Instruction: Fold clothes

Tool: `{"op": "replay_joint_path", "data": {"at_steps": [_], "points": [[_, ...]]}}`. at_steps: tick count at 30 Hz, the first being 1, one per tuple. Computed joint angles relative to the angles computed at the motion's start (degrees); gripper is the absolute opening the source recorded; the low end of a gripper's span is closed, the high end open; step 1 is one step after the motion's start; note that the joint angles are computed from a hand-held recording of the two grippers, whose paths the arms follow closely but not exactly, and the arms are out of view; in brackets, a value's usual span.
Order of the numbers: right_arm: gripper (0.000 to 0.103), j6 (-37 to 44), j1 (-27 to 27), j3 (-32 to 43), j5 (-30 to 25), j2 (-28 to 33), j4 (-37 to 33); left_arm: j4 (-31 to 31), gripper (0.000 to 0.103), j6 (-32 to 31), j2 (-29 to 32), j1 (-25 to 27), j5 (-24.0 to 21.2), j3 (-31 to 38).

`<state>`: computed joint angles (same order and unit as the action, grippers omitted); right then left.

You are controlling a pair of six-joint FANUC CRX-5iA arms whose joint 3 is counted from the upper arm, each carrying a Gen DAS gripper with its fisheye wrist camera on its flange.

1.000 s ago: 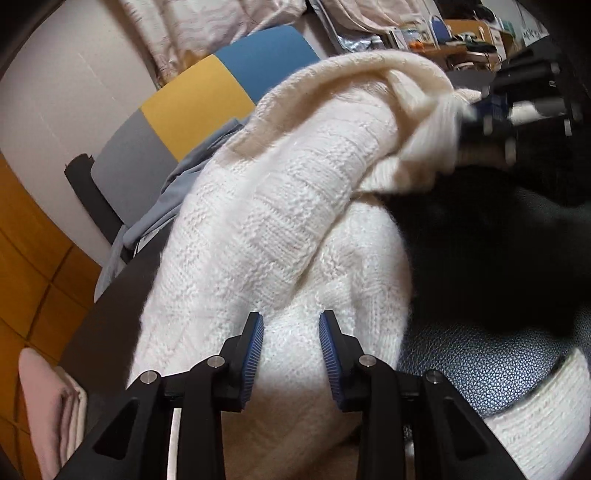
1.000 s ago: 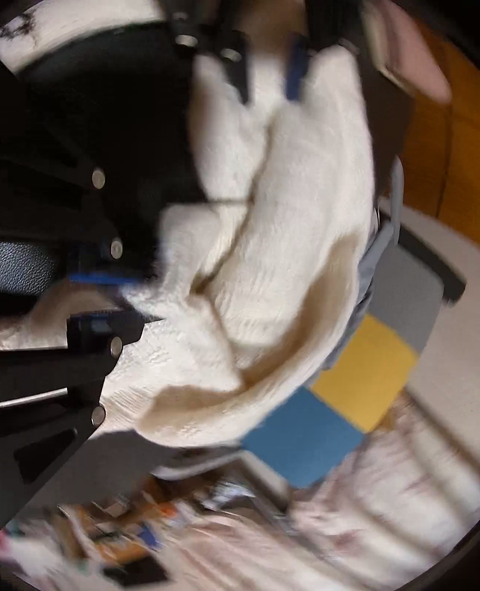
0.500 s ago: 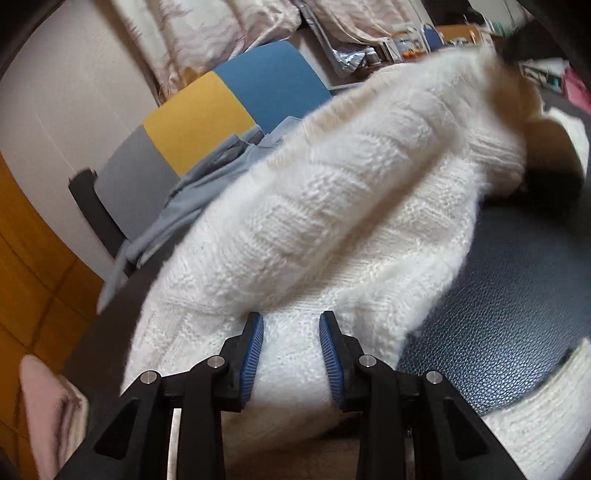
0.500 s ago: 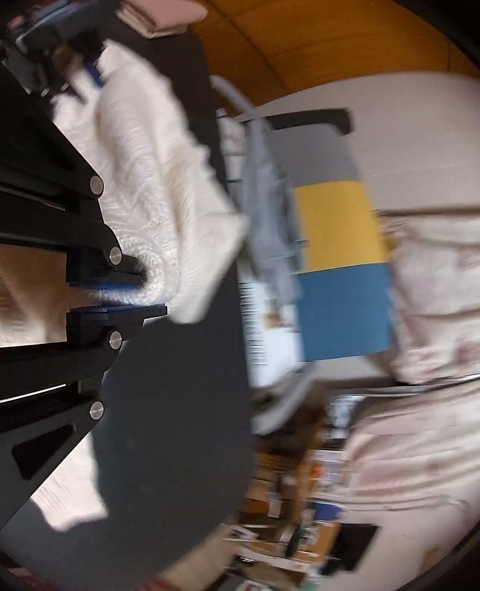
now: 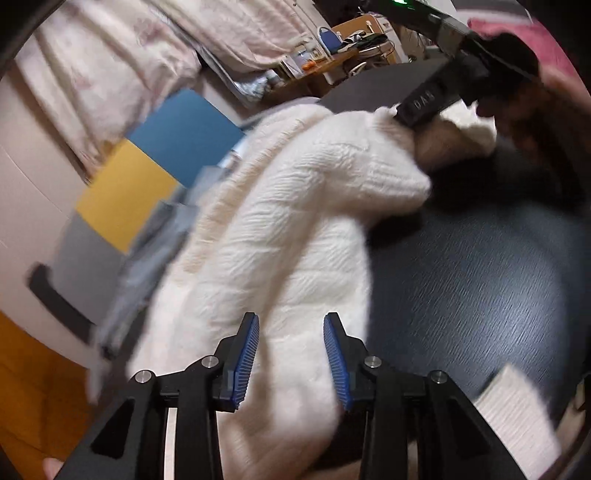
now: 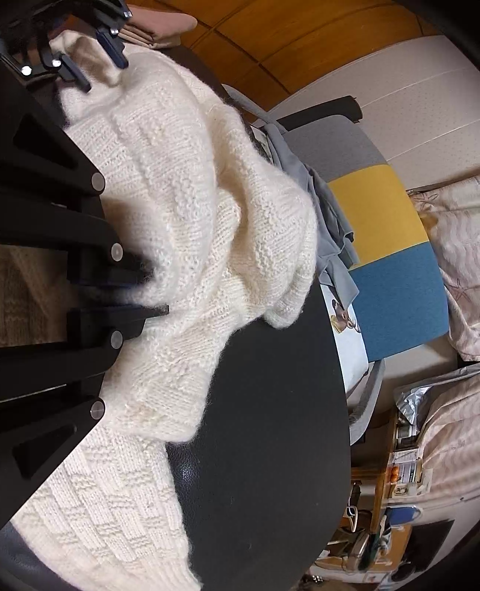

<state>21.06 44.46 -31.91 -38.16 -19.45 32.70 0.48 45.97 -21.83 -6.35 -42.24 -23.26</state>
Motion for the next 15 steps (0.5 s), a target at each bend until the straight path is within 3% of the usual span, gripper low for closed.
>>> {"op": "replay_joint_path", "data": {"at_steps": [1, 4, 7, 9, 11, 15], "points": [[0.006, -0.35, 0.14, -0.16, -0.04, -0.01, 0.46, 5.05, 0.037, -3.77, 0.73, 2.33, -3.98, 0.35], [0.006, -1.26, 0.58, -0.55, -0.09, -0.27, 1.30, 14.44, 0.036, -9.73, 2.88, 5.58, -8.42, 1.32], [0.006, -1.39, 0.54, -0.73, 0.26, -0.54, 1.16, 22.10, 0.037, -11.04, 6.79, 9.69, -17.52, 3.99], [0.006, -1.37, 0.43, -0.83, 0.52, -0.63, 1.11, 20.97, 0.040, -11.61, 7.65, 9.45, -18.02, 4.45], [0.006, -1.33, 0.34, -0.86, 0.70, -0.65, 1.01, 21.25, 0.044, -15.17, 5.04, 8.53, -13.01, 1.19], [0.006, -1.80, 0.48, -0.92, 0.75, -0.64, 1.30, 23.69, 0.045, -10.48, 6.43, 9.91, -13.70, 1.47]]}}
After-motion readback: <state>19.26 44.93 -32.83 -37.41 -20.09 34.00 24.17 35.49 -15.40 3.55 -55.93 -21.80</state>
